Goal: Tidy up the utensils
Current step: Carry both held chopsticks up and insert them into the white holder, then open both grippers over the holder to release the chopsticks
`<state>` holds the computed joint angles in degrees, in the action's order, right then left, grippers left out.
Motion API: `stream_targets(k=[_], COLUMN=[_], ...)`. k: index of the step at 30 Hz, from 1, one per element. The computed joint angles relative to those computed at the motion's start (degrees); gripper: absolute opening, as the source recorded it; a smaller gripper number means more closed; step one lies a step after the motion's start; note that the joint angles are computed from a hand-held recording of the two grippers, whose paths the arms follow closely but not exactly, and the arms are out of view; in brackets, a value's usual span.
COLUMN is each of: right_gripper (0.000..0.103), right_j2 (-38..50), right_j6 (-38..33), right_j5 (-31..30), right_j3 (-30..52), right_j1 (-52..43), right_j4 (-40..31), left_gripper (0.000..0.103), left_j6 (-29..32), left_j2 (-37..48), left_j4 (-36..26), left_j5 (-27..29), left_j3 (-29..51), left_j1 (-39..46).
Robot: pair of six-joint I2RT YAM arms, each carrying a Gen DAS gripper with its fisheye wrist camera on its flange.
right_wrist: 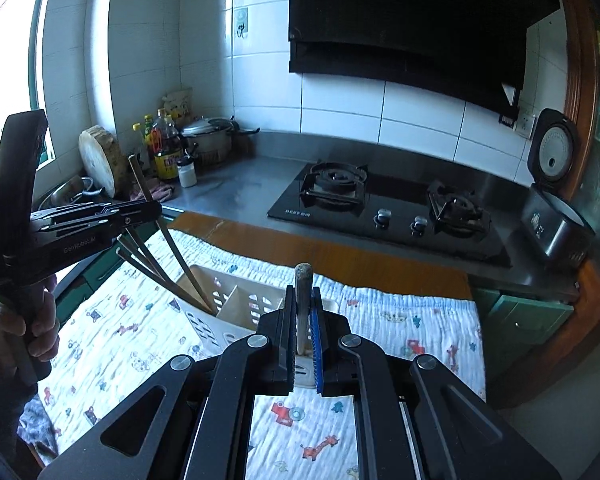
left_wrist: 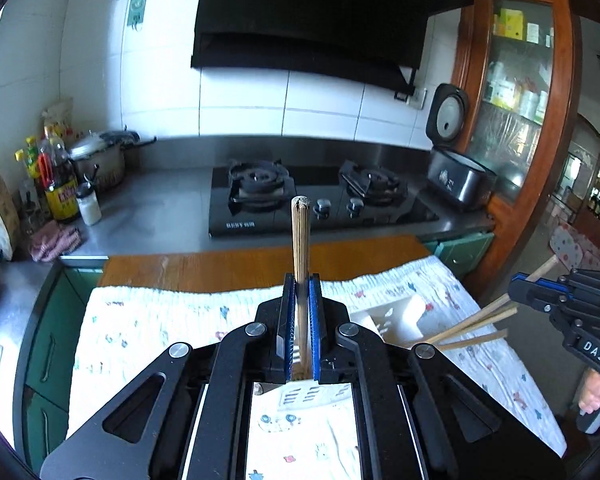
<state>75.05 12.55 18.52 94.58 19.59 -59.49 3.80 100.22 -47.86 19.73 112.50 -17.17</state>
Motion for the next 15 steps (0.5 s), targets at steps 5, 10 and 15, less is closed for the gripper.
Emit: stream_targets(k=[5, 10, 15], right_gripper=[0.007, 0.008, 0.015], right_j2=[-0.12, -0.56, -1.94], right_j6=[0.67, 1.16, 0.99], right_j5=[-1.91, -2.60, -0.22], right_j3=[-3.37, -4.52, -3.24], right_j1=[-1.28, -1.84, -0.67], right_j4=[2.23, 3.29, 2.52], left_gripper=[0.006, 0.008, 0.020], left_j6=[1.63, 1.79, 1.49], left_j2=[0.56, 1.19, 0.59], left_j4=[0.12, -0.68, -1.12], left_j5=[-0.75, -1.48, -1.74], left_j3=[-1.41, -0.91, -0.93], left_j1=[-0.54, -0.74, -0.57])
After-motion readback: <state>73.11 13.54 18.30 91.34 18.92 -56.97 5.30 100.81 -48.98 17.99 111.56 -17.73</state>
